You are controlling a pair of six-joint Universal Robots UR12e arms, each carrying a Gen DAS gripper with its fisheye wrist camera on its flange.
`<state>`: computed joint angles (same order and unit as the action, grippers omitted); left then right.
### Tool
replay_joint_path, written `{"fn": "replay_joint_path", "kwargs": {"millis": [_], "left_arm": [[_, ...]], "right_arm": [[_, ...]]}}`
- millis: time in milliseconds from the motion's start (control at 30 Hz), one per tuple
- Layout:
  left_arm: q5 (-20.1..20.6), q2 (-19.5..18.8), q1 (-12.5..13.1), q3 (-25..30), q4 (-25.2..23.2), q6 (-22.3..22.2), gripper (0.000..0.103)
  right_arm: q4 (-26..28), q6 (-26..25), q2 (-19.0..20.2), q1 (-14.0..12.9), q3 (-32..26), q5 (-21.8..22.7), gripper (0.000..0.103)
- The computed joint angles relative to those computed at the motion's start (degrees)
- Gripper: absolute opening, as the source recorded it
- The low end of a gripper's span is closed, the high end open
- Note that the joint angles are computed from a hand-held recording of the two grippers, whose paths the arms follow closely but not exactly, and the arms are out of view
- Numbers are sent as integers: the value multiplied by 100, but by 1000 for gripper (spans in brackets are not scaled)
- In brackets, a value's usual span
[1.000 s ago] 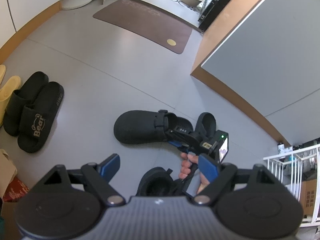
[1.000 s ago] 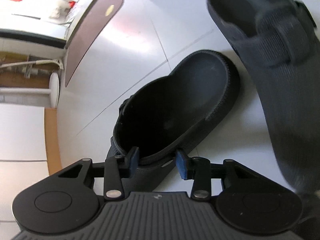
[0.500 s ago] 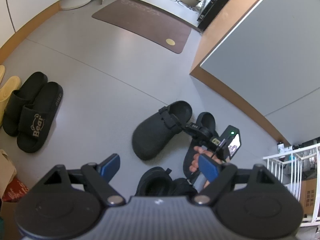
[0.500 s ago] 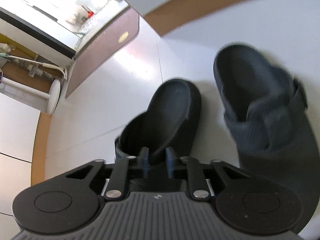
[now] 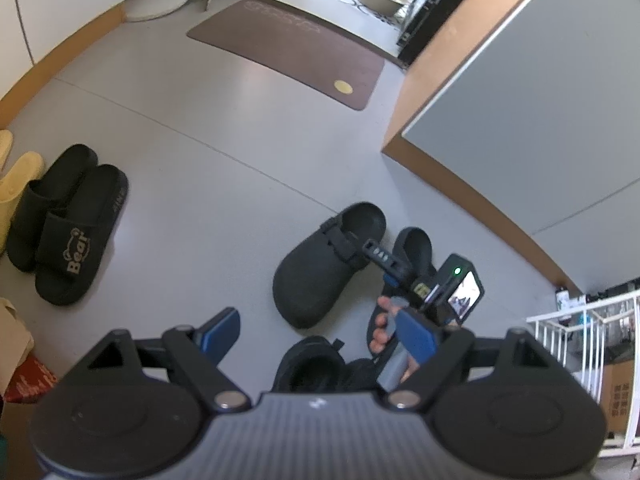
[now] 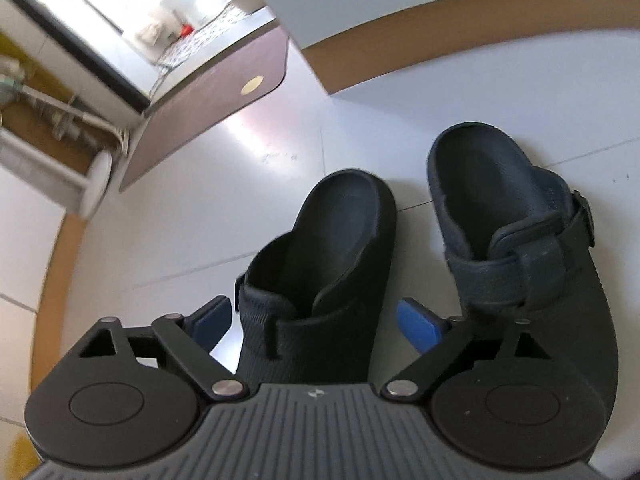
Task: Organize scattered shoes
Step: 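Lower the black clog beside the other clog with the right gripper, then align the clog parallel to its pair and open the right gripper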
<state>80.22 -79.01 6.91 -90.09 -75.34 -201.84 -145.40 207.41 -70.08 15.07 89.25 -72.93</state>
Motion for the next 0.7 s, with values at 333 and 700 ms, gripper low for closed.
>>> {"fn": "replay_joint_path", "kwargs": {"millis": [333,700], "left_arm": [[11,16,52,-8,25,-53,87],[68,11,31,-16,4,-30,87]], "right_arm": [[607,-770,98,132,-128,19,71],[608,-1427,-15,75,-62,-83,59]]}}
